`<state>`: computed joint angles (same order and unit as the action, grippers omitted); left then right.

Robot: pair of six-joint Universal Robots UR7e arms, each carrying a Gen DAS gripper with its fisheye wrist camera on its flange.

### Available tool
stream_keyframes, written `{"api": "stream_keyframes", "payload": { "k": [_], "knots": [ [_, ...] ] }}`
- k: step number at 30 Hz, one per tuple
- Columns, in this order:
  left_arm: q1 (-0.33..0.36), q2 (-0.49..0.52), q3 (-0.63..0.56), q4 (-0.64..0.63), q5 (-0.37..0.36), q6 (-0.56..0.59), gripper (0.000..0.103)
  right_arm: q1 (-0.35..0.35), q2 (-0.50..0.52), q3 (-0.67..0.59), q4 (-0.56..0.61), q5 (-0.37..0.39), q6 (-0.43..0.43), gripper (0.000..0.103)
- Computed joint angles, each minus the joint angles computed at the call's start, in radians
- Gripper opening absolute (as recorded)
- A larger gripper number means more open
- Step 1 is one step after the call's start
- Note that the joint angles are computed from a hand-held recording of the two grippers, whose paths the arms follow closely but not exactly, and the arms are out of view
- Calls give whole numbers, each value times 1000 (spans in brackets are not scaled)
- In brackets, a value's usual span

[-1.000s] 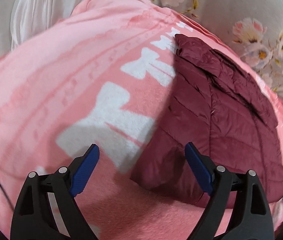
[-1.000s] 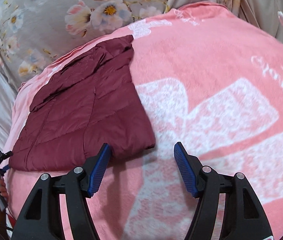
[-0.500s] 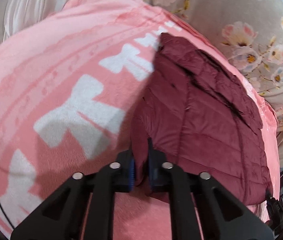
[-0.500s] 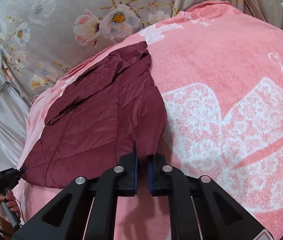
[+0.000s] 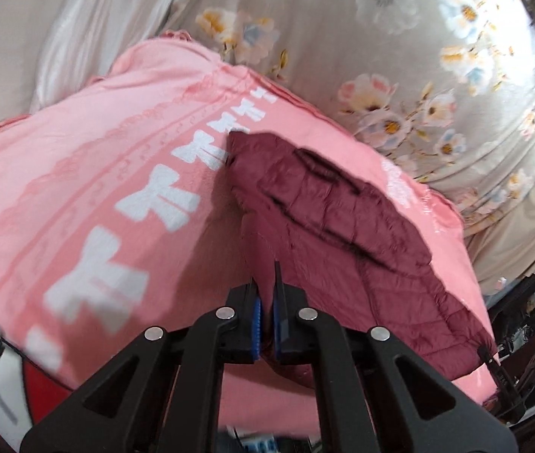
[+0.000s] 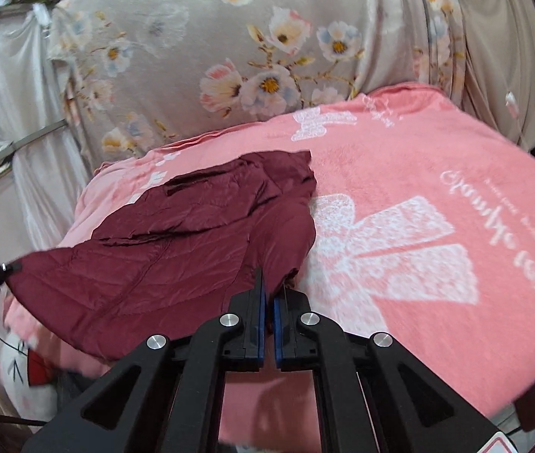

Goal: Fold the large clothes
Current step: 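Lift the held jacket side and fold it over the body with both grippers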

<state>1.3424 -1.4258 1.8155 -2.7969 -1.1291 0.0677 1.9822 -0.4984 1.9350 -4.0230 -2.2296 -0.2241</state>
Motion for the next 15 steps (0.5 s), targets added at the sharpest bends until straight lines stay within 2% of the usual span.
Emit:
{"api": "stream_keyframes", "payload": {
  "k": [3,5,8,9,11,13,15],
  "knots": [
    [-34,-99,78,-18,21,-18,3,66,5,65,-104,-46,-103,3],
    [-55,-144,100,-28,24,-37,3,105,-5,75,-133,-70,-144,3],
    [-91,-167,97,-51,26,-19,3,127,-38,45,-166,-43,-188,3],
    [-107,-160,85,-67,25,7,3,124,-43,25,-167,-32,-200,3],
    [-128,-126,55,-110,17,65,3,91,-60,-34,-166,38,-205,3],
    [-137,-57,-4,-163,14,130,3,48,-66,-94,-140,102,-185,3],
    [-134,33,-87,-208,31,184,3,11,-50,-169,-119,136,-201,3]
  ]
}}
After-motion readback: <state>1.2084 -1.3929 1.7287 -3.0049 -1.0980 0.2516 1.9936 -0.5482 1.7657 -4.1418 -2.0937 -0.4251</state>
